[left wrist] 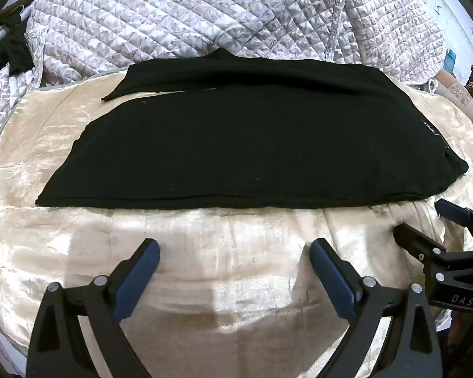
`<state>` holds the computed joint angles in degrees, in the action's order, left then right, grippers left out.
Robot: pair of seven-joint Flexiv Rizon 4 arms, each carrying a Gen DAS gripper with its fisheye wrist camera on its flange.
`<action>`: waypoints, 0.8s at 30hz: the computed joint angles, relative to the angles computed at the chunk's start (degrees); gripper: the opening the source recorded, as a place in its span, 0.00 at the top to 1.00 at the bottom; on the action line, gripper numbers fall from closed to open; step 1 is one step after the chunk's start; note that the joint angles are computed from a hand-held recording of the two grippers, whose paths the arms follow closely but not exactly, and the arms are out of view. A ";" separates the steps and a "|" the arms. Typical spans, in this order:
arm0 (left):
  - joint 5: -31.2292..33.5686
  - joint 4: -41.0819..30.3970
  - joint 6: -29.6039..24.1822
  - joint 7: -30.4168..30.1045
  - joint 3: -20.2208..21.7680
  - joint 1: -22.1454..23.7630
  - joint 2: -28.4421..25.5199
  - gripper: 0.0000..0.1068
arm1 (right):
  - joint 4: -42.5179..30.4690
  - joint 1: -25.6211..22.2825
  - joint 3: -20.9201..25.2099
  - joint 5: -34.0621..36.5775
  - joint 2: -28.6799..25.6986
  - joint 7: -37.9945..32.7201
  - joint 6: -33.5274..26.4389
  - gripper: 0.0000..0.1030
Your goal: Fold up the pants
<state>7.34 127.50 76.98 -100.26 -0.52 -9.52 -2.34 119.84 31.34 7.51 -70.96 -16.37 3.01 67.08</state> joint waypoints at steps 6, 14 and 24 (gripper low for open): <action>-0.24 0.07 0.07 0.20 -0.03 0.02 0.00 0.08 | -0.09 -0.08 -0.19 -1.13 -0.04 1.05 0.23 0.00; 0.35 -0.15 -0.19 -0.09 -0.01 -0.01 -0.03 0.07 | 0.00 -0.10 0.12 -0.95 0.23 1.10 -0.34 0.00; 1.20 -0.52 -0.21 -0.92 -0.09 -0.31 -0.24 0.06 | 0.06 -0.07 0.23 -1.59 0.26 1.93 -0.61 0.00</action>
